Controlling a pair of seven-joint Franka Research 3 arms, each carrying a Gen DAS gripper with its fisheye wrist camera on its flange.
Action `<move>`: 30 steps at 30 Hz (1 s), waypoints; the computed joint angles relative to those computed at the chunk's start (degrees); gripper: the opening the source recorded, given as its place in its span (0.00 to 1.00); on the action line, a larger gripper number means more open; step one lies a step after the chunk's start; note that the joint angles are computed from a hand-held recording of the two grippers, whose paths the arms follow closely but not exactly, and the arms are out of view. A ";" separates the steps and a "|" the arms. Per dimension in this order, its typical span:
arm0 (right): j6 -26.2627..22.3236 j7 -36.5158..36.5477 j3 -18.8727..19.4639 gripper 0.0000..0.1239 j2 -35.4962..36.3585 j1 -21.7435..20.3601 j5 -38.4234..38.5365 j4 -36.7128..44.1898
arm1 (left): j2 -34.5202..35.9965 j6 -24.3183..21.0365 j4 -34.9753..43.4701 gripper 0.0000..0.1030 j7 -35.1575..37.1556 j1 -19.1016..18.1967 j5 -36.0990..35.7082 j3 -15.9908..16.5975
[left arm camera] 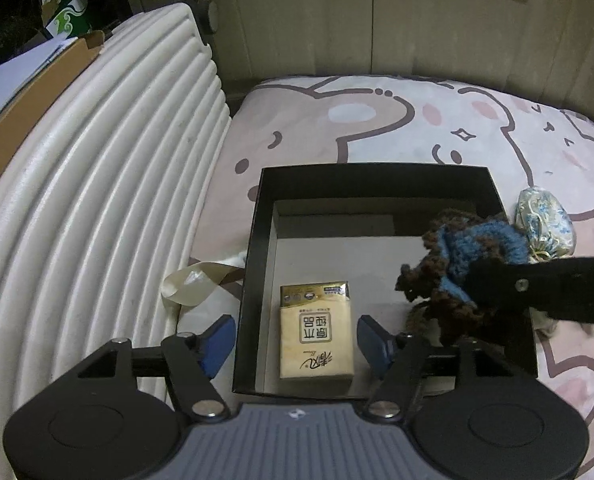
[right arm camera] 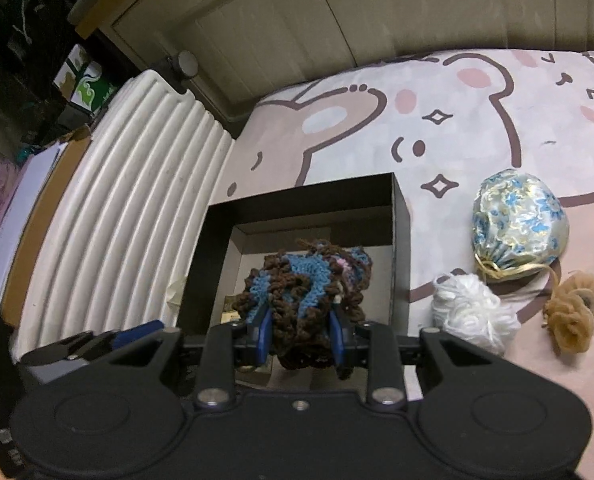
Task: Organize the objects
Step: 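Carry the tissue pack and scrunchie over the black box with both tools, then open the left tool dropping the tissue pack while the right tool releases the scrunchie into the box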
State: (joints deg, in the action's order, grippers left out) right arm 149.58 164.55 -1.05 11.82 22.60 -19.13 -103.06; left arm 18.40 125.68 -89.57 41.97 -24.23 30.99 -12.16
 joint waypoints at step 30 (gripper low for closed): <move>-3.68 -18.73 0.25 0.28 12.39 1.21 17.90 12.21 | -3.83 3.22 -4.12 0.57 -6.02 3.90 -4.35 -0.14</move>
